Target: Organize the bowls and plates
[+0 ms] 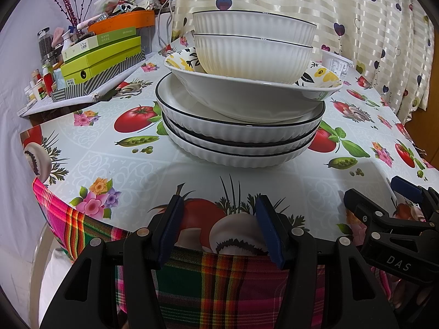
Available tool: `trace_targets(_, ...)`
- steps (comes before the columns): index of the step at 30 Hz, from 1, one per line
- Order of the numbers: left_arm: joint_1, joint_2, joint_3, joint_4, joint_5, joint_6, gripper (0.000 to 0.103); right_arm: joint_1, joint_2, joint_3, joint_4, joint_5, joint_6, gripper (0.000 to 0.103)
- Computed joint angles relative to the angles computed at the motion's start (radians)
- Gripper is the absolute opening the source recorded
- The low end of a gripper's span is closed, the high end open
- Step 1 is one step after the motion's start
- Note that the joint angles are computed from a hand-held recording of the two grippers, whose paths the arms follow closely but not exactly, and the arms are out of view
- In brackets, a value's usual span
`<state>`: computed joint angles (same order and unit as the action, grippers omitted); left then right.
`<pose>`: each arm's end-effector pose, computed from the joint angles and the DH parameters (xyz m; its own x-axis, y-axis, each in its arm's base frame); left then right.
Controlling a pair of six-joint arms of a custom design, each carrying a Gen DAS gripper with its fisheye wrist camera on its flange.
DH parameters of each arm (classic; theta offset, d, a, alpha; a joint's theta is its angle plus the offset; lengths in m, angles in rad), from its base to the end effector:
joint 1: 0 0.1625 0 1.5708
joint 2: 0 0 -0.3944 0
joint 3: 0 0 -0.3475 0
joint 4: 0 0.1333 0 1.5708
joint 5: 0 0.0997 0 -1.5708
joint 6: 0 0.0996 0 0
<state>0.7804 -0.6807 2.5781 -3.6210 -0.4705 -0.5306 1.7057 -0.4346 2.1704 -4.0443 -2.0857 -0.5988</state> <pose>-0.0572 -0.3692 0.0521 -0.7137 -0.1564 -0.6828 0.3956 0.7145 -0.5771 0.1417 -0.4175 -0.0113 -0.6931 -0.2389 0.6801 -0.5934 0.7247 -0.3502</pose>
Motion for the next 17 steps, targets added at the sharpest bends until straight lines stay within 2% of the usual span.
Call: trace_targets(17, 0.0, -0.001, 0.0, 0.002, 0.001, -0.001, 0.056, 0.0, 0.0, 0.0, 0.001, 0.0, 0.0, 0.103)
